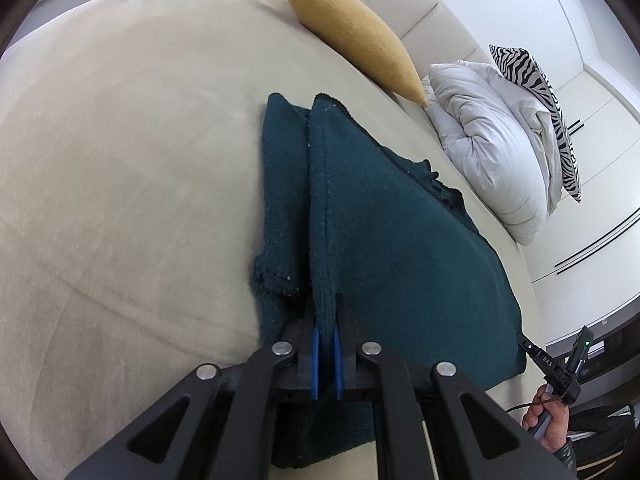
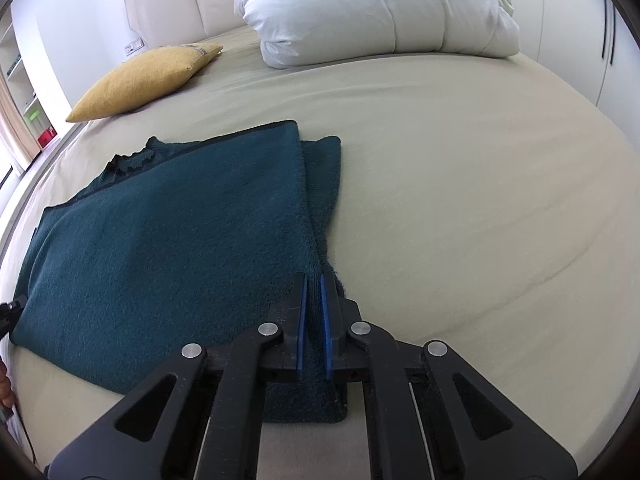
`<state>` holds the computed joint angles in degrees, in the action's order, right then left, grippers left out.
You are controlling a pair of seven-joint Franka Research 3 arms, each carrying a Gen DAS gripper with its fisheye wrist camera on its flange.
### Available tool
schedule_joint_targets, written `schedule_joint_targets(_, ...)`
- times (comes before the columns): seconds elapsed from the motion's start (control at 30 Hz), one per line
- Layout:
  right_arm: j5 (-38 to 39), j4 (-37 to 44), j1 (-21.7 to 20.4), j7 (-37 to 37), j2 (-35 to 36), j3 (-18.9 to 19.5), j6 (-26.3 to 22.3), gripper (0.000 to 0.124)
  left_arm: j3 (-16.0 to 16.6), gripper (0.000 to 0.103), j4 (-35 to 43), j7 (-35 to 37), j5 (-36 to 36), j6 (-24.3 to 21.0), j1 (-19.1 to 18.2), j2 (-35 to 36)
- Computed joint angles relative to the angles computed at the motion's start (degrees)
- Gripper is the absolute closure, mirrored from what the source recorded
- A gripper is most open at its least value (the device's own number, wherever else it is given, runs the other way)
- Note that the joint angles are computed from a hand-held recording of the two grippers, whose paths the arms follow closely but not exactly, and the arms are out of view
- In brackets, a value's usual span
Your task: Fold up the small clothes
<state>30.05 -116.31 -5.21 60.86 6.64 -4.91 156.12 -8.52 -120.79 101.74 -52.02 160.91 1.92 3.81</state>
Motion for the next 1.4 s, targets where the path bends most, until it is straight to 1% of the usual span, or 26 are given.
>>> schedule_joint_targets(0.07, 0.4, 0.8, -0.1, 0.3, 0.8, 0.0, -0.5, 0.119, -0.1, 0.094, 0.1, 1.6, -2.5, -0.4, 0.3, 0.1)
schedule_joint_targets(0.2, -2.6, 1.3, 0.0, 1.0, 1.4, -0.2, -2.3, 0.118, 0.1, 0.094, -0.2, 2.9, -5.5, -0.9, 0.4, -0.7)
schedule_joint_targets(0.23, -2.2, 1.1, -0.2, 1.0, 0.8, -0.2, -2.3, 0.117, 0.3, 0.093, -0.7, 1.5, -4.4, -0.8, 0.2, -1.3)
schedule_joint_targets(0.3, -0.6, 0.6, -0.5, 2.3, -0.4, -0.4, -1.5, 0.11, 0.8, 0.084, -1.6, -2.5, -0.2, 0.3, -0.3, -2.5)
schedule_joint_targets(0.37, 0.4, 0.0, -0.5, 3.1, -1.7, -0.5, 0.8, 0.109, 1.2, 0.077, -2.7, -7.4, 4.9, 3.0, -1.0, -3.8)
schedule_joint_targets(0.43, 3.9, 0.7, -0.6, 0.2, -2.6, 0.1, 0.3, 0.109, 1.6, 0.073, -3.1, -14.2, 13.1, 5.9, -1.5, -4.6)
schedule_joint_targets(0.47, 6.7, 1.6, -0.7, -2.2, -2.8, 0.5, -1.1, 0.108, 1.7, 0.069, -2.8, -16.9, 16.8, 7.2, -1.8, -4.6)
schedule_joint_targets(0.53, 11.9, 4.2, -0.5, -6.6, -2.2, 1.1, -5.0, 0.107, 1.5, 0.063, -0.2, -18.2, 21.0, 9.0, -2.6, -3.2)
schedule_joint_targets(0.6, 16.4, 8.6, -0.2, -9.6, 0.1, 1.9, -10.8, 0.09, 1.0, 0.055, 4.8, -20.8, 28.0, 8.2, -3.2, 0.3)
schedule_joint_targets(0.63, 18.8, 12.0, -0.1, -10.0, 2.4, 2.5, -14.9, 0.066, 0.4, 0.054, 7.2, -20.9, 29.5, 8.1, -3.2, 2.2)
schedule_joint_targets(0.67, 21.6, 15.0, -0.3, -10.6, 4.7, 3.2, -18.2, 0.056, 0.1, 0.053, 10.1, -22.0, 32.5, 8.0, -3.4, 4.7)
schedule_joint_targets(0.73, 24.0, 19.8, -0.1, -10.7, 8.8, 4.6, -21.0, 0.056, 1.2, 0.053, 16.8, -26.8, 40.6, 5.9, -4.8, 10.3)
schedule_joint_targets(0.83, 23.5, 29.2, -0.1, -6.1, 16.6, 6.6, -26.2, 0.056, 3.6, 0.053, 24.2, -32.7, 48.9, 3.1, -6.3, 16.6)
schedule_joint_targets(0.87, 24.0, 33.0, -0.7, -4.7, 19.9, 7.5, -28.8, 0.056, 4.2, 0.053, 25.6, -34.2, 51.1, 1.8, -6.5, 17.8)
schedule_joint_targets(0.93, 22.0, 39.3, -0.6, -0.1, 25.5, 7.9, -30.5, 0.056, 3.8, 0.054, 27.0, -35.7, 52.8, 0.2, -5.0, 20.1)
schedule_joint_targets(0.97, 21.6, 41.4, -0.9, 1.7, 27.7, 8.2, -30.2, 0.059, 1.8, 0.055, 25.5, -34.3, 51.6, 2.6, -2.7, 20.3)
schedule_joint_targets(1.0, 22.9, 43.1, -2.2, 2.1, 29.7, 9.3, -29.8, 0.06, -2.2, 0.058, 23.6, -30.7, 48.8, 6.0, 1.1, 20.3)
schedule_joint_targets(1.03, 25.1, 44.2, -4.0, 1.8, 31.2, 10.6, -29.6, 0.065, -6.9, 0.06, 21.9, -26.5, 45.3, 9.0, 5.4, 20.3)
schedule_joint_targets(1.07, 26.9, 44.7, -5.4, 1.7, 32.2, 11.6, -29.0, 0.075, -10.0, 0.062, 21.1, -24.1, 43.0, 10.2, 8.2, 20.3)
schedule_joint_targets(1.13, 29.7, 45.0, -7.9, 1.2, 33.4, 12.8, -27.5, 0.087, -11.1, 0.063, 21.6, -23.3, 42.0, 10.3, 9.2, 20.8)
schedule_joint_targets(1.17, 31.2, 44.9, -9.2, 0.4, 33.8, 13.4, -26.7, 0.094, -10.5, 0.063, 21.9, -23.6, 42.5, 10.2, 8.6, 21.0)
schedule_joint_targets(1.23, 32.9, 44.6, -11.0, 0.5, 34.1, 13.6, -25.6, 0.1, -9.0, 0.063, 22.4, -24.5, 43.8, 10.3, 7.2, 21.3)
schedule_joint_targets(1.3, 33.8, 42.1, -11.5, 0.7, 32.4, 13.0, -21.3, 0.1, -10.1, 0.063, 22.2, -24.0, 43.3, 10.5, 8.2, 21.4)
schedule_joint_targets(1.33, 34.2, 42.0, -11.7, 1.1, 32.5, 12.7, -19.7, 0.1, -12.0, 0.063, 22.2, -22.9, 41.9, 10.4, 9.9, 21.6)
schedule_joint_targets(1.37, 34.0, 40.0, -11.3, 2.1, 31.0, 11.9, -16.4, 0.094, -13.9, 0.063, 21.0, -21.6, 40.2, 10.7, 11.7, 20.9)
schedule_joint_targets(1.4, 30.9, 37.6, -9.5, 5.5, 29.2, 9.6, -12.5, 0.093, -14.5, 0.063, 20.6, -21.3, 39.1, 10.3, 12.4, 20.4)
